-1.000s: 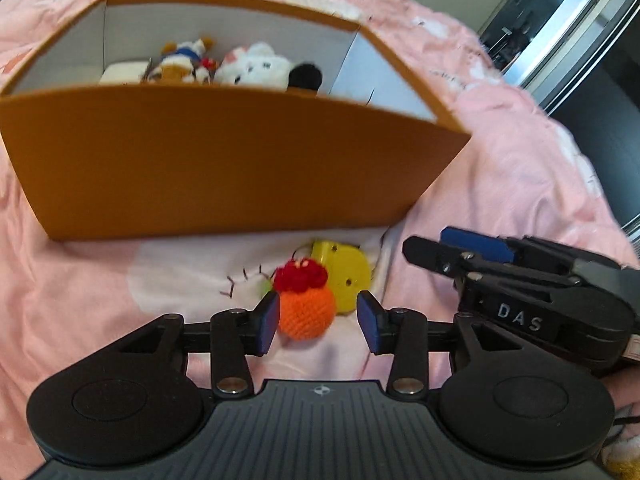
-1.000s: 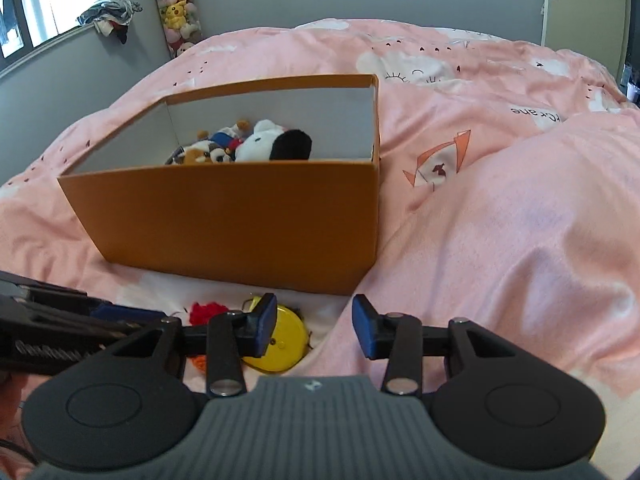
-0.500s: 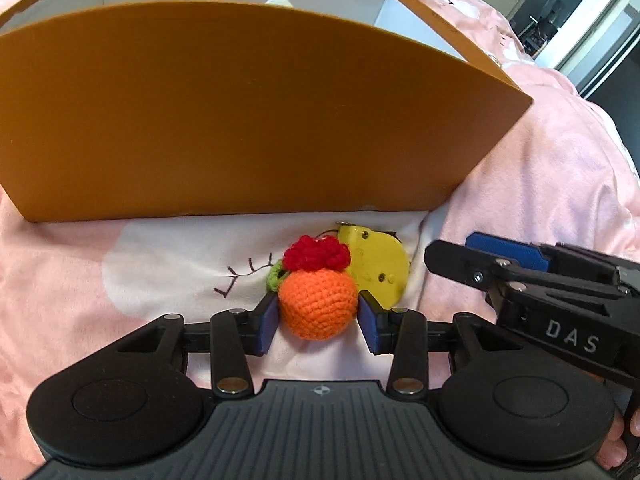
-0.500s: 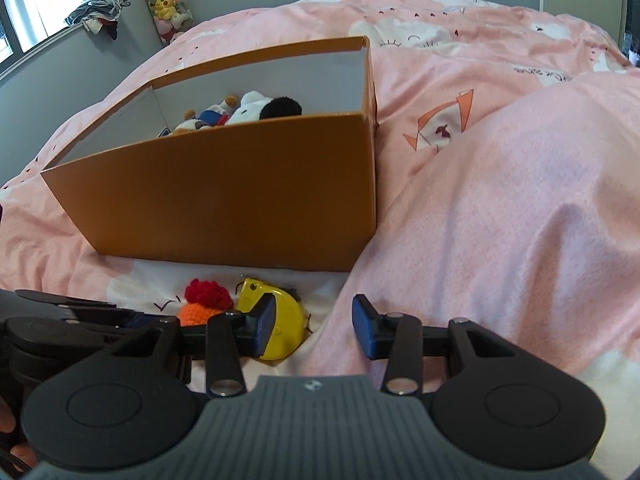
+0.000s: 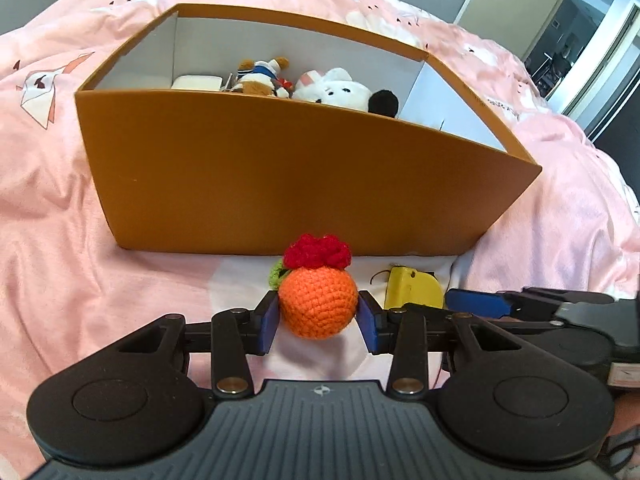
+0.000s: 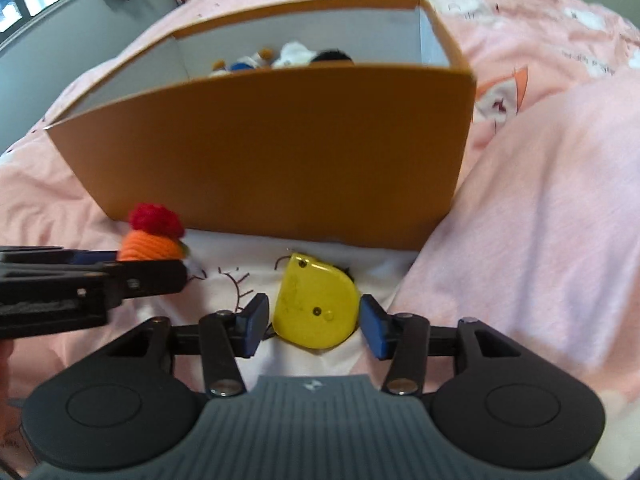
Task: Organize objects
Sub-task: 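Grasp the orange crocheted toy with the left tool while the right tool grasps the yellow toy, then lift both crocheted toys and carry them over the orange box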
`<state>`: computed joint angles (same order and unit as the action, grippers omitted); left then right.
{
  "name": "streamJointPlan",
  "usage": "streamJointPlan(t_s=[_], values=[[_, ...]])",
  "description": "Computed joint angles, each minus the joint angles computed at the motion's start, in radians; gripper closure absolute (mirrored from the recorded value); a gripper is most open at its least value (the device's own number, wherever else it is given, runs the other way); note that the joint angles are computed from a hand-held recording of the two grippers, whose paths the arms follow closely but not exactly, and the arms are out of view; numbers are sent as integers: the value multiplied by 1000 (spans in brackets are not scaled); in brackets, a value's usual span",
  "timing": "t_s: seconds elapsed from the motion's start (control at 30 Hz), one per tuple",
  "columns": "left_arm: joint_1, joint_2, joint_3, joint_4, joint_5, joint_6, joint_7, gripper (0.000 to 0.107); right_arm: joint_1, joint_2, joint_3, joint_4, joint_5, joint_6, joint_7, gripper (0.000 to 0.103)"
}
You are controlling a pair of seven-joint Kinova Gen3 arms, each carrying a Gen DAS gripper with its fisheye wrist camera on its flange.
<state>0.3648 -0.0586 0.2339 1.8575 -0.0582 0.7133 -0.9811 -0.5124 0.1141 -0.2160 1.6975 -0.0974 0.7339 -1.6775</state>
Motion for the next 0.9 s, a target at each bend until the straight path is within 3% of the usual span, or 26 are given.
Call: streamJointPlan(t_s=[0.1,0.5,0.77,0.9], values=[[7,18,5,-6,-14,-13,15,61,-8,15,2,-7,12,-1,-27,45],[9,-12,-6,-2,13,-40,-55,61,-16,22,3,-18,25,23,-47,49],[3,-96,-50,-47,176,-56,-285,61,43,-122,5,-10,-108,9,170,49],[-24,-79,-75,-137,238,-18,-372,61,65,-122,34,-103,-184,42,316,49]])
